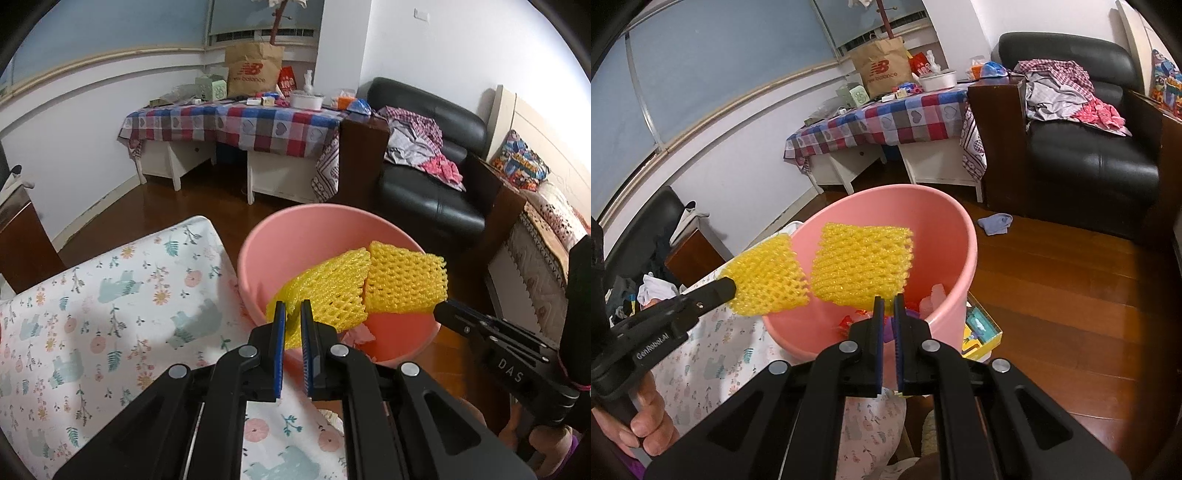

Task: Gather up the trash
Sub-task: 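Carry both yellow foam sleeves up over the pink bucket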

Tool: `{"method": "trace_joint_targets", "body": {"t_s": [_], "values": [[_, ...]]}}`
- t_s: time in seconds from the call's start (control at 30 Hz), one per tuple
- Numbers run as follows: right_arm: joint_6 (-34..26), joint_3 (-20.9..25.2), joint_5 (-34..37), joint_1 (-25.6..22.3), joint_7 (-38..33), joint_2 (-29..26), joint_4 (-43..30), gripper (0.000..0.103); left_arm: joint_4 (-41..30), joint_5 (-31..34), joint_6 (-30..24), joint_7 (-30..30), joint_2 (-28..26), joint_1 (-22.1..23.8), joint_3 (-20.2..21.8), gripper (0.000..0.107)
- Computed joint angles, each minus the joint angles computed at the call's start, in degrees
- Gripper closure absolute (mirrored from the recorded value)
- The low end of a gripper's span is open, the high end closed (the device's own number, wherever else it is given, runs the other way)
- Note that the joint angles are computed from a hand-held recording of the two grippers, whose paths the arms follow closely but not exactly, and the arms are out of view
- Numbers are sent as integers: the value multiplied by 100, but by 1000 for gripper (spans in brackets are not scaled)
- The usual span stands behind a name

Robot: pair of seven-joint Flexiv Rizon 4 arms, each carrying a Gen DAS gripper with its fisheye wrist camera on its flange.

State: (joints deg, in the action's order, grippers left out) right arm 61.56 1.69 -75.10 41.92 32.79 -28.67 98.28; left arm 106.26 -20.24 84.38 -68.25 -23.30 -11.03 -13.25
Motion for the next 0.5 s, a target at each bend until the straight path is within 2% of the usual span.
{"method": "trace_joint_targets", "body": {"t_s": [0.17, 0.5], "values": [[47, -11, -10, -23, 6, -17, 15, 98, -155, 176, -171, -170, -115, -181, 210, 99], [159, -2, 107, -63, -6, -45, 25, 97, -226, 275, -326, -283, -155, -199, 258, 97]]}}
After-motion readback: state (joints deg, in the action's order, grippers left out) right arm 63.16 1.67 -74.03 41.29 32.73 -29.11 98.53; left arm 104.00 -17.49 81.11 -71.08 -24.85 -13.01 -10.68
